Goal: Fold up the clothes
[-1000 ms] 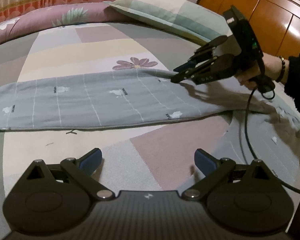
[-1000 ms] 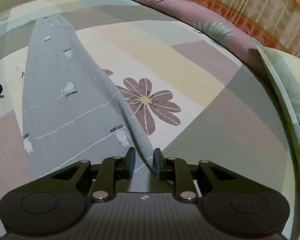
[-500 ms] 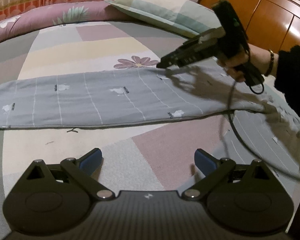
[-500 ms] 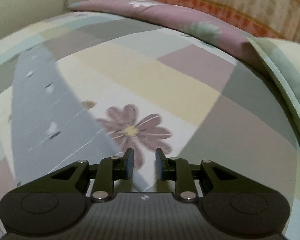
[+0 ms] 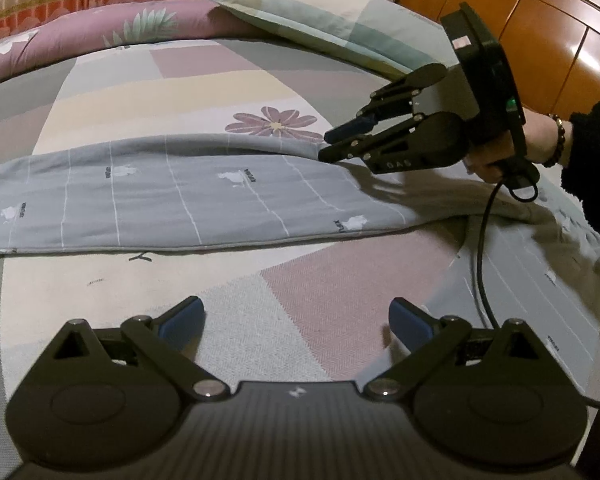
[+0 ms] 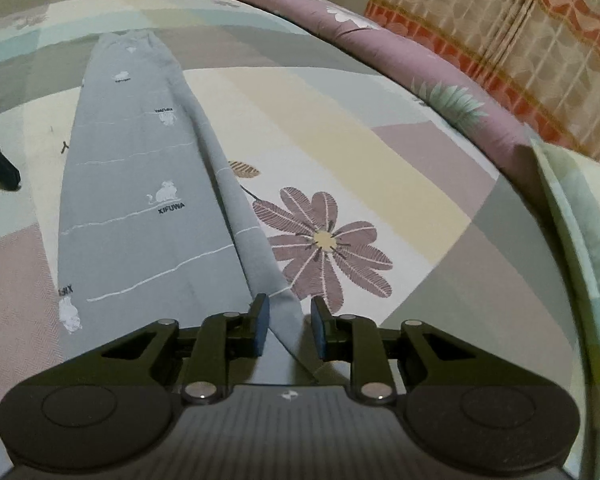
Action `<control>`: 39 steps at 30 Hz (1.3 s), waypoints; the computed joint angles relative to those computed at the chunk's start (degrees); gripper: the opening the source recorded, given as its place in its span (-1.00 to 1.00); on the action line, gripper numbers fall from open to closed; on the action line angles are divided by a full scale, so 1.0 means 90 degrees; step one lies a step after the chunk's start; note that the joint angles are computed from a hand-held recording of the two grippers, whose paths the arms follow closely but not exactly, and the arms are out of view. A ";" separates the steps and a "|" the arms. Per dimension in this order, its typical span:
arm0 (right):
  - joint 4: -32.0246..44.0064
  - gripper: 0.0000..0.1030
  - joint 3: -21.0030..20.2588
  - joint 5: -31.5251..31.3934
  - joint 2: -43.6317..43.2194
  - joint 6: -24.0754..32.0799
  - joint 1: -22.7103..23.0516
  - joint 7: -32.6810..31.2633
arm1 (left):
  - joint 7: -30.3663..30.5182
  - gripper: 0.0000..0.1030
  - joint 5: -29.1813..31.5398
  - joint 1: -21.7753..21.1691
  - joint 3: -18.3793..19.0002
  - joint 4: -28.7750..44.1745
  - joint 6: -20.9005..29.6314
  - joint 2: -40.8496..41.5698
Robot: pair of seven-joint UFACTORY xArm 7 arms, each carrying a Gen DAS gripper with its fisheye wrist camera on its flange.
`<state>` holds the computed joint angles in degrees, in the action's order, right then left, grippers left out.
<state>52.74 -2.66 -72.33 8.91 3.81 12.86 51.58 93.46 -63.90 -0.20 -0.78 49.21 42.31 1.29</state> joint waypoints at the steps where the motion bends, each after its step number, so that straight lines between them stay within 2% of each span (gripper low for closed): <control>1: -0.0005 -0.70 -0.0163 0.0038 -0.0010 0.0043 0.0199 -0.0063 | -0.0007 0.91 -0.0001 0.0002 0.0001 0.0006 0.0005 0.0007; 2: 0.0026 -0.71 -0.0217 -0.0191 -0.0009 0.0125 0.0298 0.0120 | -0.0016 0.91 0.0000 0.0003 0.0000 0.0013 0.0007 0.0014; 4: 0.0142 -0.82 0.0045 -0.0950 -0.0008 0.0497 0.0198 0.0673 | -0.0022 0.91 0.0003 0.0000 -0.0008 0.0014 -0.0006 0.0016; 7: 0.0337 -0.91 0.0199 -0.1507 0.0055 0.0913 0.0135 0.1271 | -0.0004 0.91 -0.0006 0.0003 -0.0006 -0.0003 -0.0001 0.0002; 11: 0.0756 -0.92 0.0279 -0.1485 0.0316 0.1065 -0.0068 0.1560 | 0.0003 0.91 -0.0021 0.0013 0.0007 -0.0014 -0.0001 -0.0013; 16: 0.1162 -0.92 0.0228 -0.0348 0.0707 0.1387 -0.0075 0.0791 | -0.0006 0.91 -0.0057 0.0057 0.0055 -0.0018 0.0005 -0.0049; 17: 0.1182 -0.91 0.0155 -0.0262 0.0698 0.1214 -0.0082 0.0856 | 0.0002 0.91 -0.0070 0.0078 0.0074 -0.0014 0.0017 -0.0061; 20: 0.1256 -0.78 -0.0004 0.0225 0.0686 0.0124 -0.0229 0.0936 | -0.0005 0.91 -0.0118 0.0154 0.0139 0.0029 -0.0030 -0.0056; 21: 0.1324 -0.76 0.0025 0.0523 0.0746 -0.0109 -0.0274 0.0731 | -0.0012 0.91 -0.0135 0.0183 0.0157 0.0048 -0.0056 -0.0047; 24: 0.1621 -0.75 0.0866 0.2040 0.1135 -0.0259 -0.0819 -0.0853 | -0.0144 0.91 -0.0147 0.0269 0.0196 0.0134 -0.0261 0.0026; 26: 0.1972 -0.75 0.1386 0.2669 0.1521 -0.0159 -0.1056 -0.1660 | -0.0244 0.91 -0.0161 0.0352 0.0228 0.0195 -0.0368 0.0079; 30: 0.2547 -0.78 0.1853 0.3265 0.2123 0.0039 -0.1054 -0.2581 | -0.0420 0.91 -0.0218 0.0505 0.0252 0.0278 -0.0428 0.0127; 32: 0.2698 -0.78 0.1612 0.3307 0.2218 0.0024 -0.0766 -0.2617 | -0.0454 0.91 -0.0261 0.0566 0.0266 0.0270 -0.0419 0.0111; 37: 0.2906 -0.75 0.1426 0.3799 0.2364 -0.0106 -0.0591 -0.2855 | -0.0475 0.91 -0.0260 0.0605 0.0270 0.0197 -0.0360 0.0015; 39: 0.2855 -0.75 0.1595 0.4064 0.2374 -0.0100 -0.0719 -0.3115 | -0.0467 0.91 -0.0258 0.0603 0.0277 0.0205 -0.0337 0.0022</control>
<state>78.44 11.69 -35.75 30.27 2.90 6.39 23.54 89.26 -66.23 5.22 1.72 51.06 39.28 1.48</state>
